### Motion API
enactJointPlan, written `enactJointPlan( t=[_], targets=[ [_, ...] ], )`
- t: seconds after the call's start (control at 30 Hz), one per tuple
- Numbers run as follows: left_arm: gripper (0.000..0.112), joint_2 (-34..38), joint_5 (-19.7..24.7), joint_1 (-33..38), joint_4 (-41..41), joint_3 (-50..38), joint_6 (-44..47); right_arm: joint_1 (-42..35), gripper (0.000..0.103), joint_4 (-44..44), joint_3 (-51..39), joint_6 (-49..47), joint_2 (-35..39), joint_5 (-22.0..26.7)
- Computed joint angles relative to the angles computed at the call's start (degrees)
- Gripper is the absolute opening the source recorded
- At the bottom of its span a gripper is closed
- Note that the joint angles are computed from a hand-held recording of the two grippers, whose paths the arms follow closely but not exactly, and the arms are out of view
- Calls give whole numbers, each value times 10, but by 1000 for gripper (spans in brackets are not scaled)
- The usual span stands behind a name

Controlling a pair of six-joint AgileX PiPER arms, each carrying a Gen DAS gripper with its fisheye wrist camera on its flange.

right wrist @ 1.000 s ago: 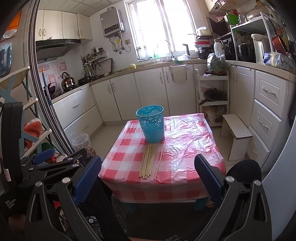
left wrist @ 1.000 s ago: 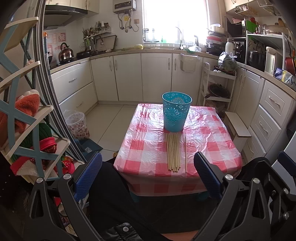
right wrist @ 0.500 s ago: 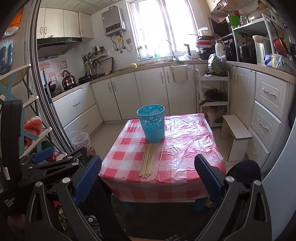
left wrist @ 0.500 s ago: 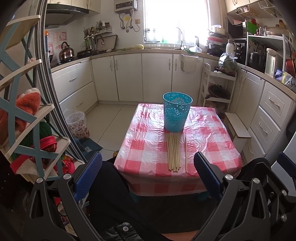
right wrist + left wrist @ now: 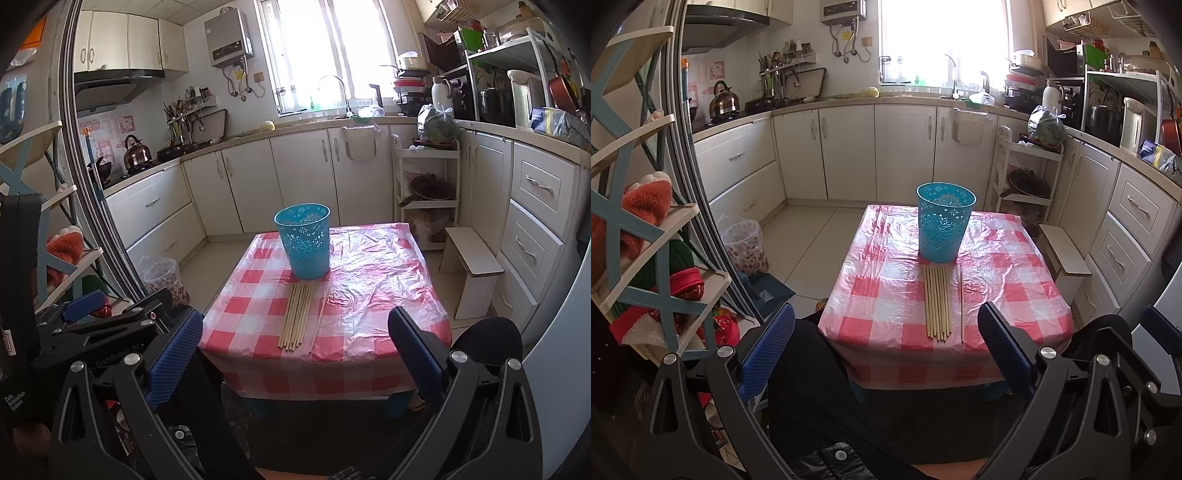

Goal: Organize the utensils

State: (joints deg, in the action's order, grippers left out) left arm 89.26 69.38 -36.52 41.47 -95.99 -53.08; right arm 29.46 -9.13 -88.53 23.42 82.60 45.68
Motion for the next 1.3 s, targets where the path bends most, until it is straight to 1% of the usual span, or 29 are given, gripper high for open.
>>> enactJointPlan(
  t=[0.07, 0.13, 0.2, 0.27, 0.4, 0.47, 0.77, 0.93, 0.97, 1.1, 1.23, 1.3],
  targets=[
    [95, -1, -2, 0, 0, 2, -1, 4, 96, -8, 6, 6, -2, -6],
    [95, -2, -2, 0, 0, 3, -1, 7, 96, -19, 21, 15, -9, -28],
    [95, -2, -1, 0, 0, 2, -1, 7, 96, -19, 13, 11, -5, -18],
    [95, -2, -1, -1, 0, 3, -2, 9, 96, -24, 15, 14, -6, -18],
    [95, -2, -1, 0, 0, 2, -2, 11, 96, -34, 27, 20, -11, -36],
    [95, -2, -1, -1, -1, 2, -2, 11, 96, -33, 21, 18, -8, -28],
    [95, 0, 2, -4, -6, 4, -6, 15, 96, -42, 24, 20, -8, -26],
    [95, 5, -12, 9, -27, 0, 2, 10, 96, -27, 23, 13, -1, -26],
    [95, 5, -15, 12, -30, 0, 4, 15, 96, -52, 24, 9, 1, -31],
    [95, 3, -32, 17, -37, 10, 5, 22, 96, -82, 16, 5, 10, -22],
    [95, 8, -45, 36, -42, 15, 15, 13, 96, -63, 5, -5, 22, -20],
    [95, 12, -62, 49, -49, 20, 15, 8, 96, -62, -4, -20, 35, -22]
  ],
)
